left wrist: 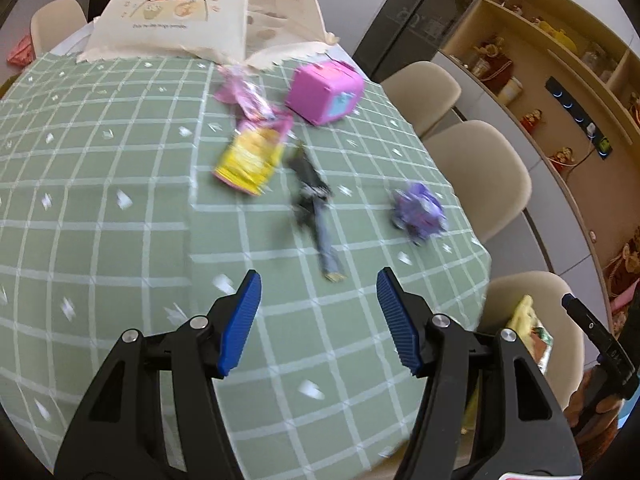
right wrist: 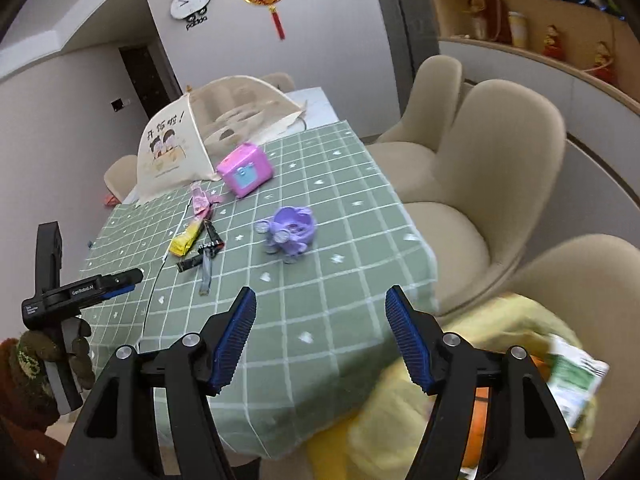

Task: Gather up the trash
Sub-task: 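Move both open tools back toward the table, then grasp the pink candy wrapper with the left tool while the right tool grasps the pink lollipop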

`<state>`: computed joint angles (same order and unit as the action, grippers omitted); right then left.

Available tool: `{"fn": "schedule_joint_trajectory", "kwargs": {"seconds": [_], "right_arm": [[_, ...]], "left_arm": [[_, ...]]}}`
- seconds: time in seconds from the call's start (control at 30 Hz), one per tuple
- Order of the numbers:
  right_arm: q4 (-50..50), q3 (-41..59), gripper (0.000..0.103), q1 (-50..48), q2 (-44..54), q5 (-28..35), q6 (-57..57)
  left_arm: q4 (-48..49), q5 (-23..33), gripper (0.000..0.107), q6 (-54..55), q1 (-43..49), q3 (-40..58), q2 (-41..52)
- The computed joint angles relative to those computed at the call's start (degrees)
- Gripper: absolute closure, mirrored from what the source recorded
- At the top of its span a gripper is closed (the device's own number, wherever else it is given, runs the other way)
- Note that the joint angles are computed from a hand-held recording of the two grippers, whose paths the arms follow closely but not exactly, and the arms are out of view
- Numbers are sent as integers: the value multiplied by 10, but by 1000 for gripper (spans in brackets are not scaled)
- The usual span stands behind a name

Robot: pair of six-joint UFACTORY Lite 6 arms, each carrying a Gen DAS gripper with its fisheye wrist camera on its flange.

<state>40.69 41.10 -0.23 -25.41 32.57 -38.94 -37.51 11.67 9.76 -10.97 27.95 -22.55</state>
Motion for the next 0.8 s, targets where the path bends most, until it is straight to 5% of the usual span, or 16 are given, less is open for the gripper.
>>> {"fn": "schedule_joint_trajectory", "kwargs": {"seconds": [0.13,0.3,0.43,0.6,0.7,0.8], "right_arm": [[-182,38,39,158,84,-123,240],[-451,117,39,254,211,-151,540],[-645,198,39,322,312,-105,764],[-717,262,39,363,394,-67,835],[-694,295,39,361,439,-67,820],[-527,331,39,343,477,-108,667]], "left_arm": [[-160,41,50,240,121,86,107],[-387,83,50,502,199,251,306],[-361,87,50,446,207,447,489],[-117,87,50,179,195,693,684],[-75,137,51,122,202,821,781],[-70,177,90,143,208,875,814]]}}
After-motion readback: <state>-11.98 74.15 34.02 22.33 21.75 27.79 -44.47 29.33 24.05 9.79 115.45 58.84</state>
